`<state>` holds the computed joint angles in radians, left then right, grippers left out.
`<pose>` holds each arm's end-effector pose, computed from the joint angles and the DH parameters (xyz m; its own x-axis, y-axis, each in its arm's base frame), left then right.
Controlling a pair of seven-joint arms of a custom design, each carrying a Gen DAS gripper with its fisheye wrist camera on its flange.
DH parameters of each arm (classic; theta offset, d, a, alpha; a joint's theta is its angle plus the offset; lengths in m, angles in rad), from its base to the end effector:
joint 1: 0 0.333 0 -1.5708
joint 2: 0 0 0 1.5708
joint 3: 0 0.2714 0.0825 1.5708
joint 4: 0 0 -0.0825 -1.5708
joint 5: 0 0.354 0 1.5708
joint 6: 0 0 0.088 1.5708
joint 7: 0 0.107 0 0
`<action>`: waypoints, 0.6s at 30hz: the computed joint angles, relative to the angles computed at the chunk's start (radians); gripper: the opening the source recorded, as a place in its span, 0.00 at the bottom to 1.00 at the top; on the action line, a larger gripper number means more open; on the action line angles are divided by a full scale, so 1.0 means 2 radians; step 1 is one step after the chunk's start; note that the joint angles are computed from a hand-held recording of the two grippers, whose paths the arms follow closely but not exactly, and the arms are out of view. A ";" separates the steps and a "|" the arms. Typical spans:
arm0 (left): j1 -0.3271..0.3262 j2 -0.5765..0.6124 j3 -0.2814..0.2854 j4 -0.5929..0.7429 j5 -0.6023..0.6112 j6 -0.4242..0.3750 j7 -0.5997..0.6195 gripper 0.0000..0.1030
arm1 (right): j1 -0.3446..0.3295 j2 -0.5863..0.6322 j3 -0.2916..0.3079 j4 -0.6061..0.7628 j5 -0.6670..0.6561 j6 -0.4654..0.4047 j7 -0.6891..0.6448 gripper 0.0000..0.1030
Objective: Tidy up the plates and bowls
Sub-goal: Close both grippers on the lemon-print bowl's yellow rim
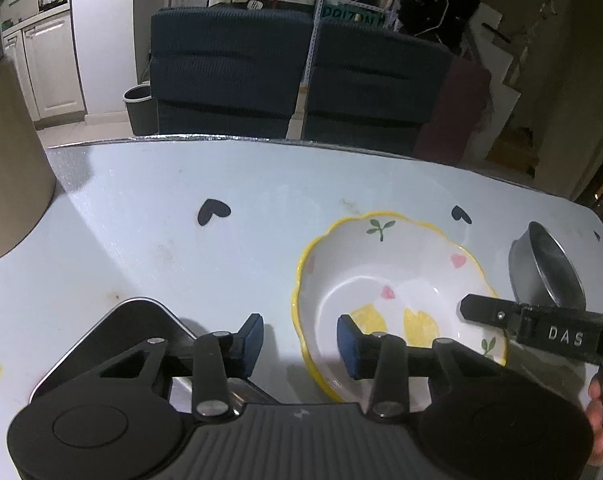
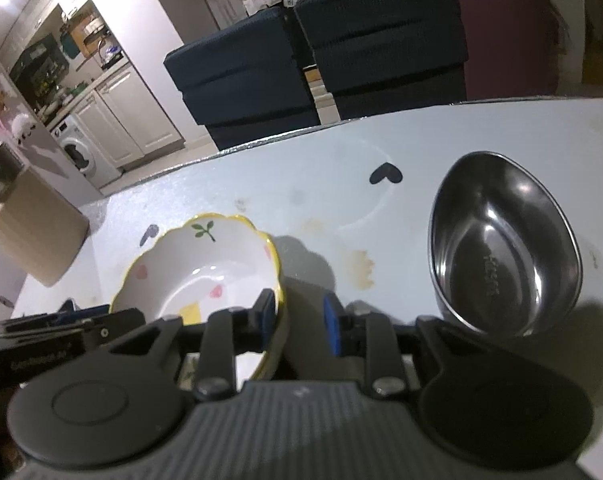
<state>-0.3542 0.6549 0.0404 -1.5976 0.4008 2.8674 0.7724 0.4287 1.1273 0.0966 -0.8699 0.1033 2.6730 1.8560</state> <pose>0.6464 -0.2378 0.2987 0.0697 -0.9881 0.1370 -0.7970 -0.1378 -0.5881 0.6879 0.3517 0.2764 0.1774 -0.9216 -0.3452 -0.8428 0.0388 -0.5368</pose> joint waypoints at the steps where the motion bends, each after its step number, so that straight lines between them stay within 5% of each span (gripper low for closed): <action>1: -0.003 0.002 0.002 0.005 0.001 -0.006 -0.002 0.40 | 0.000 0.001 -0.001 0.003 -0.001 -0.004 -0.001 0.31; 7: -0.012 0.010 0.006 0.023 0.008 -0.032 -0.020 0.13 | 0.003 -0.015 0.000 -0.030 -0.003 0.006 -0.007 0.25; 10: -0.019 0.016 0.008 0.037 0.018 -0.051 -0.027 0.13 | 0.005 -0.017 0.002 -0.028 -0.006 -0.002 -0.013 0.15; 13: -0.019 0.016 0.007 0.039 0.027 -0.057 -0.039 0.13 | 0.022 -0.021 -0.019 -0.031 -0.024 -0.005 0.002 0.15; 18: -0.020 0.017 0.005 0.041 0.035 -0.063 -0.054 0.13 | 0.015 -0.029 -0.010 -0.048 -0.025 0.006 -0.002 0.15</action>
